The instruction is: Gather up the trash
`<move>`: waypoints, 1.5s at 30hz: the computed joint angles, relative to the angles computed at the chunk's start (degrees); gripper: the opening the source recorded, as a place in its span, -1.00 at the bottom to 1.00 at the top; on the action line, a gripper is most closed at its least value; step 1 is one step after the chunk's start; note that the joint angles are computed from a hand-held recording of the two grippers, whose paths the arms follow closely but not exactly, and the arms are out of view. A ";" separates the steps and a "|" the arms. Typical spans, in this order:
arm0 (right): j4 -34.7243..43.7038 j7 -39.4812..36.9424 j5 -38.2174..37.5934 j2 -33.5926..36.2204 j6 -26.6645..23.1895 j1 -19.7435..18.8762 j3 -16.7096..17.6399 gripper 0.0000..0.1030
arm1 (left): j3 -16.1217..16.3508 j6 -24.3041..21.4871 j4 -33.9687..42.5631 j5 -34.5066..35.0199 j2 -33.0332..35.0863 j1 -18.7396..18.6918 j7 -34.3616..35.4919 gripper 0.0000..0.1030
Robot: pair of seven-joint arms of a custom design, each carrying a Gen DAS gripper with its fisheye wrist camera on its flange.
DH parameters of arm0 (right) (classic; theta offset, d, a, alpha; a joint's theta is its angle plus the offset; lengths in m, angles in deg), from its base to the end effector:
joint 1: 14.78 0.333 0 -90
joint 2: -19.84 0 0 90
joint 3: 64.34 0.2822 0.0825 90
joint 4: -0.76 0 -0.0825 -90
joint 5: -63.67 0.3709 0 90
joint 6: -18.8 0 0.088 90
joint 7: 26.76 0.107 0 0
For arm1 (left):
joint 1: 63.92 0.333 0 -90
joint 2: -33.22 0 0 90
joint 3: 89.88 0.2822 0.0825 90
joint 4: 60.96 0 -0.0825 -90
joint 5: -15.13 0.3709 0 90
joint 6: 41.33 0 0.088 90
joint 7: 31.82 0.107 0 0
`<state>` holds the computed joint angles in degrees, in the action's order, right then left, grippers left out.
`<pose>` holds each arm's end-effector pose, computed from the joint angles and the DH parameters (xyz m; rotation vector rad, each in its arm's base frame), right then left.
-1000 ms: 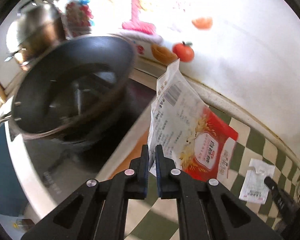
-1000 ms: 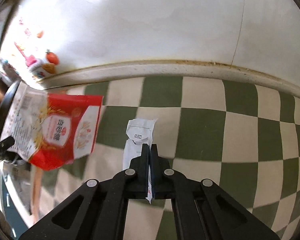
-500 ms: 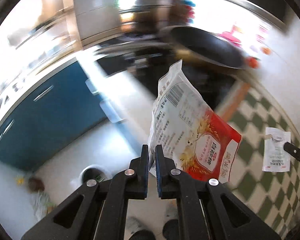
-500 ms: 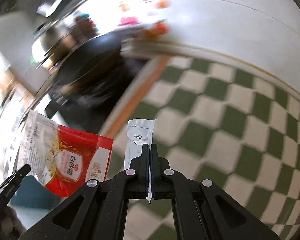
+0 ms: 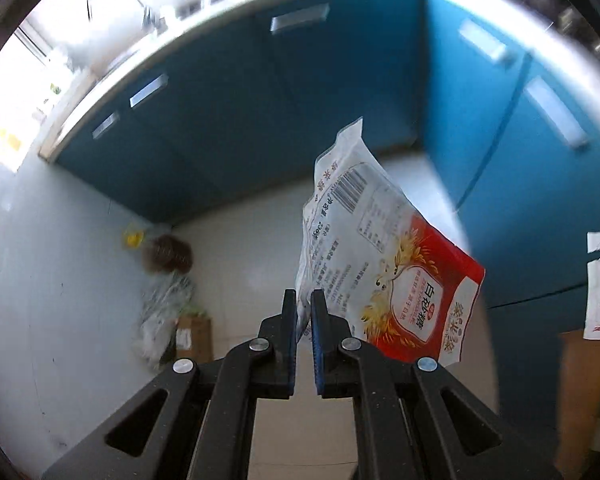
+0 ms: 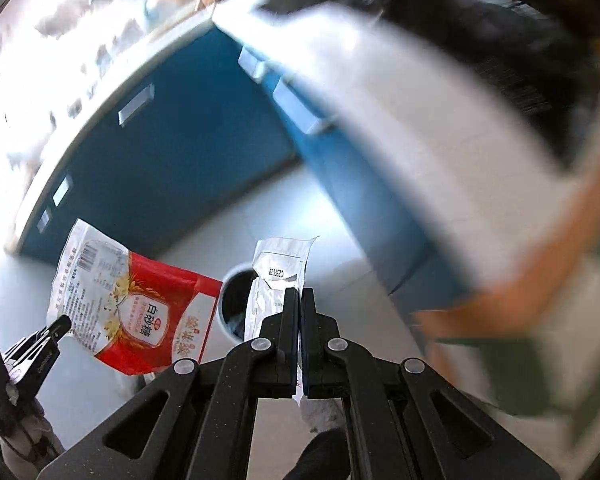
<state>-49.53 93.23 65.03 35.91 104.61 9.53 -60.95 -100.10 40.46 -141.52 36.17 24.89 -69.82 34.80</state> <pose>0.5182 0.2661 0.7343 -1.9427 2.0206 -0.0809 0.4624 -0.0991 0.7324 -2.1177 1.7140 0.0220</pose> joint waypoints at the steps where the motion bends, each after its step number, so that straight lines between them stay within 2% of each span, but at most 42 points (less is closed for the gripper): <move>1: -3.84 0.00 0.52 -0.38 2.50 0.18 0.29 -0.99 | 0.54 2.22 -5.00 0.29 -0.91 0.21 0.00 -0.93; 4: -16.49 0.07 2.74 0.66 12.57 0.97 1.50 -0.99 | 1.87 10.70 -19.04 -0.22 -2.02 1.32 -1.22 -0.93; 6: -20.90 -0.70 4.08 2.41 17.11 1.20 1.94 -0.99 | 2.53 16.04 -25.59 -1.01 -0.08 2.03 -2.41 -0.93; 10: -25.33 -3.52 5.65 9.73 24.93 2.74 2.74 -0.99 | 3.77 24.85 -32.64 -4.59 4.92 3.63 -3.64 -0.93; 14: -24.86 -5.49 8.25 17.81 29.89 3.54 3.06 -0.99 | 4.51 30.58 -34.28 -8.10 10.84 5.28 -4.81 -0.92; 19: -20.96 -8.97 8.36 26.61 32.93 4.41 2.56 -0.99 | 5.08 36.27 -35.73 -14.55 15.32 7.62 -5.01 -0.91; 23: -11.88 -11.75 8.62 34.34 29.24 5.01 2.90 -0.98 | 4.86 39.44 -37.09 -17.72 15.93 8.63 -3.97 -0.82; 25: -5.17 -12.38 8.11 38.87 25.60 5.98 2.55 -0.96 | 5.08 40.69 -38.39 -19.49 15.07 9.29 -3.71 -0.67; 26: -1.46 -12.59 7.90 41.25 23.78 6.45 2.43 -0.94 | 5.19 41.20 -38.83 -20.44 14.61 9.63 -3.33 -0.48; 27: 0.25 -13.07 7.69 42.17 22.33 6.77 2.27 -0.86 | 5.36 41.74 -39.94 -20.87 13.35 9.87 -3.69 -0.29; 28: 0.32 -13.29 7.34 41.87 21.77 7.05 1.86 -0.51 | 5.50 42.05 -40.28 -20.67 12.94 9.97 -4.05 0.35; 29: 0.00 -13.59 7.42 41.43 21.68 7.02 1.78 -0.25 | 5.58 42.99 -41.03 -21.20 12.13 10.12 -3.96 0.94; 30: -1.46 -14.19 7.83 40.36 22.36 6.74 1.93 0.15 | 5.66 43.93 -42.07 -21.74 10.89 10.24 -4.04 1.00; 31: -2.37 -14.80 7.75 39.40 22.44 6.63 1.80 0.25 | 5.74 44.14 -42.46 -22.11 10.19 10.28 -4.15 1.00; 33: -2.90 -15.22 6.90 38.04 21.62 7.05 1.28 0.27 | 5.86 43.59 -42.77 -21.14 8.95 10.20 -5.44 1.00; 35: -4.57 -16.07 5.27 36.06 21.97 7.73 0.52 0.55 | 5.98 44.64 -44.67 -19.93 6.42 10.12 -7.17 1.00; 36: -6.04 -16.41 3.64 34.56 22.06 8.47 -0.21 0.84 | 5.99 45.30 -45.77 -19.26 5.25 10.04 -7.96 1.00; 37: -7.36 -16.68 2.31 33.22 22.17 9.01 -0.67 0.99 | 5.90 45.95 -46.85 -17.99 4.02 9.93 -9.34 1.00; 40: -12.26 -17.00 -1.81 28.65 23.88 10.69 -1.76 1.00 | 5.51 45.66 -49.34 -14.34 0.14 9.52 -12.89 1.00; 45: -19.69 -17.22 -4.19 20.31 24.90 10.60 -0.99 1.00 | 5.43 42.36 -50.88 -14.49 -5.36 8.35 -14.93 1.00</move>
<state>-69.21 76.01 60.84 56.22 129.51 20.13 -61.94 -94.67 82.82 -192.40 21.68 19.54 -61.47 19.87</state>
